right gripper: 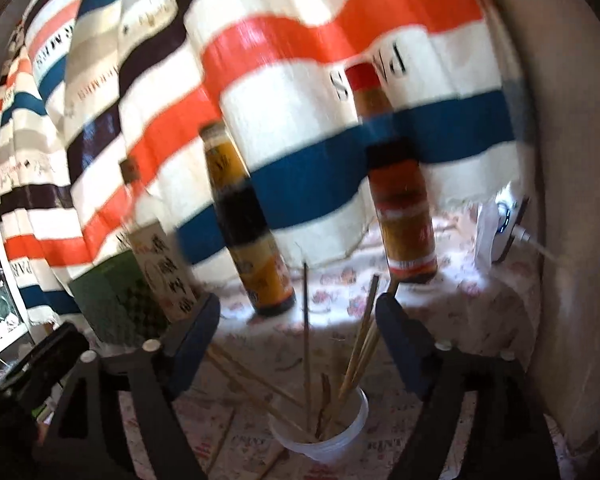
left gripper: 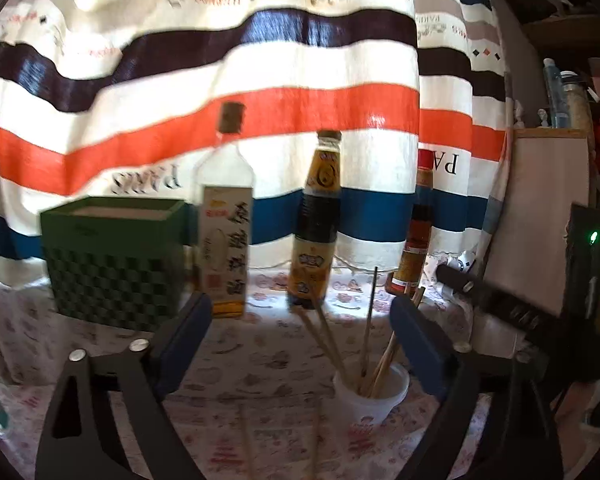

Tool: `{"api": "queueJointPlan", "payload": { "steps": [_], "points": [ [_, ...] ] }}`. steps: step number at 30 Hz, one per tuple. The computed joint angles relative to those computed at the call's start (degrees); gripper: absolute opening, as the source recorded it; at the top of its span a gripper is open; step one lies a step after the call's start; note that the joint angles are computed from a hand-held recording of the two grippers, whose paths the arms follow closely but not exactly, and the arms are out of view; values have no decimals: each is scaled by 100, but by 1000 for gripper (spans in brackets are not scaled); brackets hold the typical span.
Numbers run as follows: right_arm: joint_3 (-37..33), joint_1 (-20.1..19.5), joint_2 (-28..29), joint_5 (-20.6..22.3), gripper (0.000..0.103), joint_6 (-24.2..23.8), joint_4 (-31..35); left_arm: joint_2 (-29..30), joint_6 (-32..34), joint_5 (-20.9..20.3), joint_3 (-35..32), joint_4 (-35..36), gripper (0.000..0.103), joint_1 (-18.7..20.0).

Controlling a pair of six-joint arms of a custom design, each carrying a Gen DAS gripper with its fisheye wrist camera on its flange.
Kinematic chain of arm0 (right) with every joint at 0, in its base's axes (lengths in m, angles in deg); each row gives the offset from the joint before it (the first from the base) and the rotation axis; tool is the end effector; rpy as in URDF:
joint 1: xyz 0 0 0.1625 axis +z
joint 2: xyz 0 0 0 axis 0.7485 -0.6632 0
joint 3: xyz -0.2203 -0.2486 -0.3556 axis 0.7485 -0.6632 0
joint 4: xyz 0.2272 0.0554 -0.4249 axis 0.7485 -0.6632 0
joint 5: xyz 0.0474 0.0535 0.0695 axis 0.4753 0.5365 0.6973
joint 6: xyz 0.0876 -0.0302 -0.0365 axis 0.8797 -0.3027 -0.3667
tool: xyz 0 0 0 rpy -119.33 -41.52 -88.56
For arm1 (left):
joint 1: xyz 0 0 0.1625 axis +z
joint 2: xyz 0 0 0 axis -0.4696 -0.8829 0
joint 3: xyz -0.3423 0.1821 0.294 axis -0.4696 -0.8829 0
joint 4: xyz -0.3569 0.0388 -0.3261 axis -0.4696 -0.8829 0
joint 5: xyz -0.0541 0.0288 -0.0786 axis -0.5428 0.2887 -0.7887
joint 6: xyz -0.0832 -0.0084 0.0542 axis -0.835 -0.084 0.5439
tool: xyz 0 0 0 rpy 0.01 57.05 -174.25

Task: Organize utensils
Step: 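Open both tools to drop the spoon and chopstick into the cup, then move both open tools back down over the last two loose chopsticks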

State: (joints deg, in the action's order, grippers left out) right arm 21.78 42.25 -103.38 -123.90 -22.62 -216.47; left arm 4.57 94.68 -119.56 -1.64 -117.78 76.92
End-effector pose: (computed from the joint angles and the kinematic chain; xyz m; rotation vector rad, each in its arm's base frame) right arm 0.1375 -0.7829 0.3839 0.4948 -2.2347 1.6622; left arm -0.4153 -0.7608 0.1322 0.9159 2.1854 -1.5067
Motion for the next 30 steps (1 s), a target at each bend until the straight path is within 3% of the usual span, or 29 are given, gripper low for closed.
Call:
{"api": "queueJointPlan", "payload": {
  "steps": [3,6,10,12,15,20,22,24,28,30],
  "points": [
    [271,113,-175,81,91,-47,-165,-238,237,122,358,-405,102,-54],
    [578,211,-373,265,99,-105,-154,-434,560,182,648,-861,102,-93],
    [916,328,-557,333,100,-155,-172,-696,730,250,954,-1130,102,-120],
    [1086,400,-643,222,101,-103,-160,-758,783,400,1061,-1314,102,-141],
    [1290,425,-682,182,103,-123,-265,-852,830,312,1312,-1576,102,-90],
    [1458,367,-325,-215,103,-429,-921,-778,718,288,1553,-1855,102,138],
    [1447,306,-183,-373,103,-446,-1030,-725,459,465,1539,-1557,102,253],
    [1328,300,-4,-848,103,-507,-893,-701,93,718,1462,-1015,102,339],
    [1155,283,190,-1225,103,-678,-778,-814,-1013,529,1392,191,102,553],
    [1108,259,230,-1299,103,-634,-708,-766,-1108,633,1312,539,102,603]
  ]
}}
